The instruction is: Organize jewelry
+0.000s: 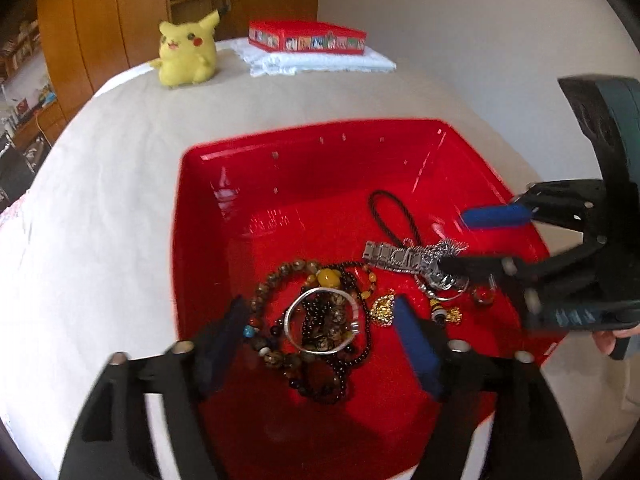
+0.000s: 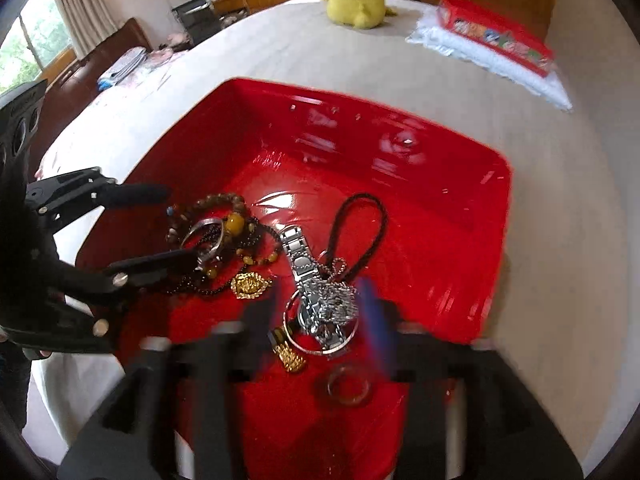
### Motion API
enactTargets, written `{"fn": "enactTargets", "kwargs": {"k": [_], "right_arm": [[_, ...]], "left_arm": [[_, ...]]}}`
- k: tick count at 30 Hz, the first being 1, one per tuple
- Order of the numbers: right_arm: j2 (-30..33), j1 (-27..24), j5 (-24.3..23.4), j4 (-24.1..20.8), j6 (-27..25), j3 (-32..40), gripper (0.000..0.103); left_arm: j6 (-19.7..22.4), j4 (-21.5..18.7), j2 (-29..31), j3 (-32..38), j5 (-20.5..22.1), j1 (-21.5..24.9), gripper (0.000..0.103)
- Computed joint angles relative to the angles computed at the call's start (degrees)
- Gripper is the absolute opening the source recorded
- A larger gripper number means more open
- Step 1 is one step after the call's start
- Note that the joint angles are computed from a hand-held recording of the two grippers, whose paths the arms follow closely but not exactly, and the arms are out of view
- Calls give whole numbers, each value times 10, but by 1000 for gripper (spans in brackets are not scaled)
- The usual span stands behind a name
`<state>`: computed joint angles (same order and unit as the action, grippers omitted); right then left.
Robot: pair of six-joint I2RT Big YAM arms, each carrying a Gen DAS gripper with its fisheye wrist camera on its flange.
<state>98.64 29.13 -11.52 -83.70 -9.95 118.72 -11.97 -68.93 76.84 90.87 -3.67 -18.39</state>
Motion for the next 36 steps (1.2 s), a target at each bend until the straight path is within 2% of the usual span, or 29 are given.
{"fn": "enactTargets", "kwargs": {"k": [3,5,7,8,11,15,19,21,22,25,28,30,31,33,36], "right_arm": [[-25,1,6,16,3,-17,77],[-43,2,9,19,13,-26,92],[-67,7,27,24,26,-42,93],[-78,9,35,22,33,-48,97],[-121,21,93,35,69,-83,98],[-214,46,162,108,95,-181,100],[-296,57,170,169,142,-263,100],[-325,63,181,185,160,-294,100],[-331,68,182,183,166,-299,100],[-325,86,205,131,182,-287,100],[-300,92,209,58,203,-237,100],[-326,101,207,76,211,-250,100],[-335,103,205,90,211,-257,100],[-330,106,198,80,208,-253,100],[-322,116,192,67,210,-246,100]], "left_arm": [[1,-1,-20,-2,-16,-9,89],[-2,-9,-33,-2,-33,-18,96],[-2,-13,-49,-4,-58,-29,98],[-4,-14,-63,-9,-79,-40,99],[-24,-21,-97,-27,-133,-71,99],[-68,-39,-140,-55,-201,-112,99],[-134,-67,-173,-74,-244,-145,99],[-156,-82,-180,-75,-258,-157,99],[-169,-89,-184,-74,-264,-165,99],[-192,-113,-188,-63,-262,-183,99],[-212,-133,-196,-51,-252,-204,99],[-224,-123,-212,-54,-246,-212,99],[-221,-112,-218,-58,-220,-204,99],[-225,-115,-216,-56,-199,-192,99],[-230,-139,-206,-43,-217,-203,99]]}}
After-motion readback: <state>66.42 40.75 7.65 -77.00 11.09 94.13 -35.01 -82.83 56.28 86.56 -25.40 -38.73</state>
